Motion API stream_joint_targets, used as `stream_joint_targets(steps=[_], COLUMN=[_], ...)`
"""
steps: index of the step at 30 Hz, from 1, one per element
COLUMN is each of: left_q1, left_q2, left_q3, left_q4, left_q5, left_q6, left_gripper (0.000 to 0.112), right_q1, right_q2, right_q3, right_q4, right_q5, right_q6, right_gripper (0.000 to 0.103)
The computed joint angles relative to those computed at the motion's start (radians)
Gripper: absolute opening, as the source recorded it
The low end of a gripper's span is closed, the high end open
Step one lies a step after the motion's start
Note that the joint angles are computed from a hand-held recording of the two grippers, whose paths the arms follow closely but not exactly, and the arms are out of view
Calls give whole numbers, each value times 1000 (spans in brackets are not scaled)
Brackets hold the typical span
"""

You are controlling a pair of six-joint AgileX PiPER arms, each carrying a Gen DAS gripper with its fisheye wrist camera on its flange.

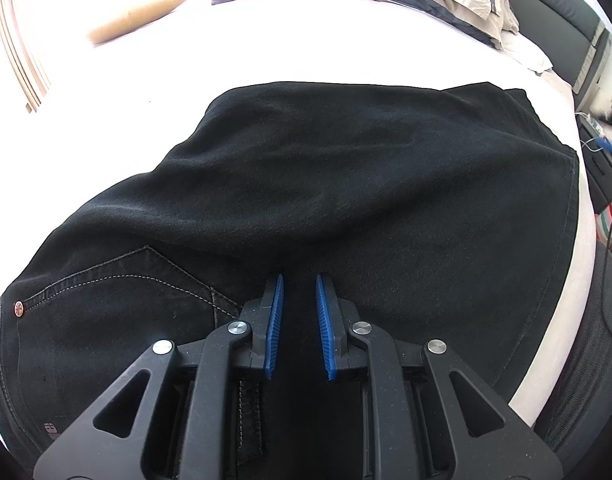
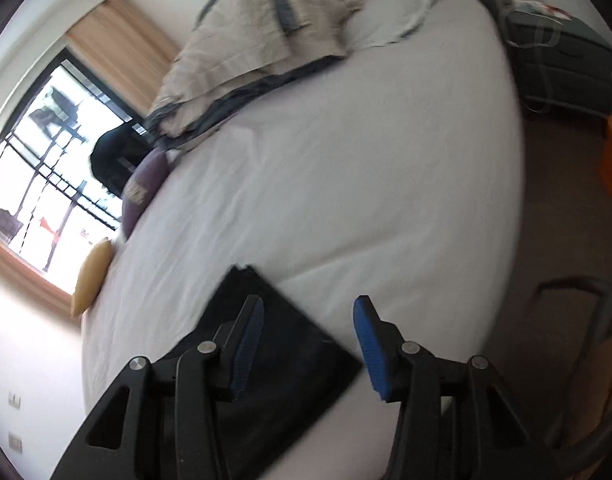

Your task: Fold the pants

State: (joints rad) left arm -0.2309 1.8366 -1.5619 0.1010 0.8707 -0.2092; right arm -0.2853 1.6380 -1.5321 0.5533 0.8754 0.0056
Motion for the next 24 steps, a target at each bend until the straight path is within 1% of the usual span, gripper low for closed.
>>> stream_joint_targets(steps=[2, 3, 5, 6, 7, 8, 9, 10, 12, 13, 14, 16, 17, 18, 19, 20, 21, 22, 23, 24], left_q1=[-3, -2, -1, 4, 8, 13, 20, 26, 42, 53, 61, 72, 76, 79, 82, 84, 85, 85, 83, 81], left_q2=[-2, -4, -1, -1, -2, -3, -3, -3, -7, -8, -8, -11, -13, -18, -24, -30, -35, -37, -37, -38], left_q3=[-3, -2, -5, -4, -4, -4, -8, -9, -8, -8, -8, -3, 2, 9, 19, 29, 39, 45, 49, 52], left_q4=[3, -3, -11, -18, -26, -36, -47, -60, -94, -111, -125, -139, -144, -147, -150, -151, -152, -151, -146, -138], left_q5=[5, 5, 5, 5, 5, 6, 9, 10, 8, 8, 6, 1, -3, -8, -17, -26, -35, -43, -48, -51], left_q6=[-10, -10, -10, -3, 5, 15, 27, 39, 71, 87, 99, 114, 116, 117, 117, 117, 117, 112, 104, 98], left_gripper=[16, 16, 16, 16, 16, 16, 16, 16, 16, 16, 16, 16, 16, 16, 16, 16, 16, 16, 16, 16], right_q1=[65, 108, 174, 202, 225, 243, 240, 219, 146, 120, 111, 124, 123, 124, 123, 125, 132, 150, 185, 230], right_q2=[118, 192, 318, 386, 432, 475, 503, 511, 506, 499, 497, 489, 487, 500, 501, 472, 432, 389, 361, 352], right_q3=[-166, -264, -404, -472, -505, -539, -534, -497, -407, -386, -393, -431, -449, -502, -528, -514, -484, -450, -430, -430], right_q4=[129, 159, 203, 205, 167, 92, 36, 19, 82, 83, 43, -136, -236, -296, -316, -296, -241, -146, -46, 54], right_q5=[111, 175, 256, 296, 297, 296, 271, 223, 114, 73, 50, 25, 33, 67, 105, 109, 93, 90, 121, 172], right_q6=[-132, -166, -200, -193, -165, -107, -47, -4, 12, 34, 61, 167, 217, 277, 300, 283, 225, 128, 35, -39], right_gripper=[51, 51, 49, 42, 39, 39, 31, 0, 0, 0, 0, 0, 0, 0, 2, 2, 4, 9, 13, 25])
